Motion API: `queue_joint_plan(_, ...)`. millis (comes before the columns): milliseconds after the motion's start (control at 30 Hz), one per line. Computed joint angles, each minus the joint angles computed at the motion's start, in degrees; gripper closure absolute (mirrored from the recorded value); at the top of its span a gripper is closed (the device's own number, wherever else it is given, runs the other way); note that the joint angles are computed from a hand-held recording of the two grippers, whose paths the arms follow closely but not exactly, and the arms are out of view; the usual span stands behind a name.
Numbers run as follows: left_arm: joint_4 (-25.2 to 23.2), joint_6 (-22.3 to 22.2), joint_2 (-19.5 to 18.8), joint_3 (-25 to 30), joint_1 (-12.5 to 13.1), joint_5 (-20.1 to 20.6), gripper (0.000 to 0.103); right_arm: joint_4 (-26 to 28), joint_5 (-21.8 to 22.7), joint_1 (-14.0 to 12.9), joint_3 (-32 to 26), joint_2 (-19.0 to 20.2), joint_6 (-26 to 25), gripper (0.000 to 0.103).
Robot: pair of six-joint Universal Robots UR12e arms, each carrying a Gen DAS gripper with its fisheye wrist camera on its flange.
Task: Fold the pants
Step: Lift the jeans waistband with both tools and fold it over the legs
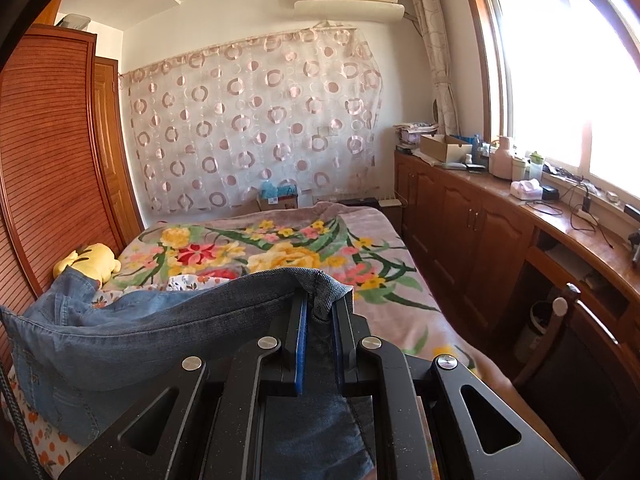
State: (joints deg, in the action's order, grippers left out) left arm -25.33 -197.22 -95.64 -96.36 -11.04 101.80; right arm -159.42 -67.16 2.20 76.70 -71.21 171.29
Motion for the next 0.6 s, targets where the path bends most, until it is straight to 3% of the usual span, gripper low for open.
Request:
queue_joint_plan(300,-0.61,-0.36,-1.88,1.68,1.32,-0.43,0.101,5.00,-2.68,1.88,-7.04,4.36,-0.72,0.093)
queue_joint_plan(600,1.75,0.10,-2.97,3.41,1.82,0.34,0.100,3.07,-3.44,2.60,-9.59,6.06,0.30,0.093)
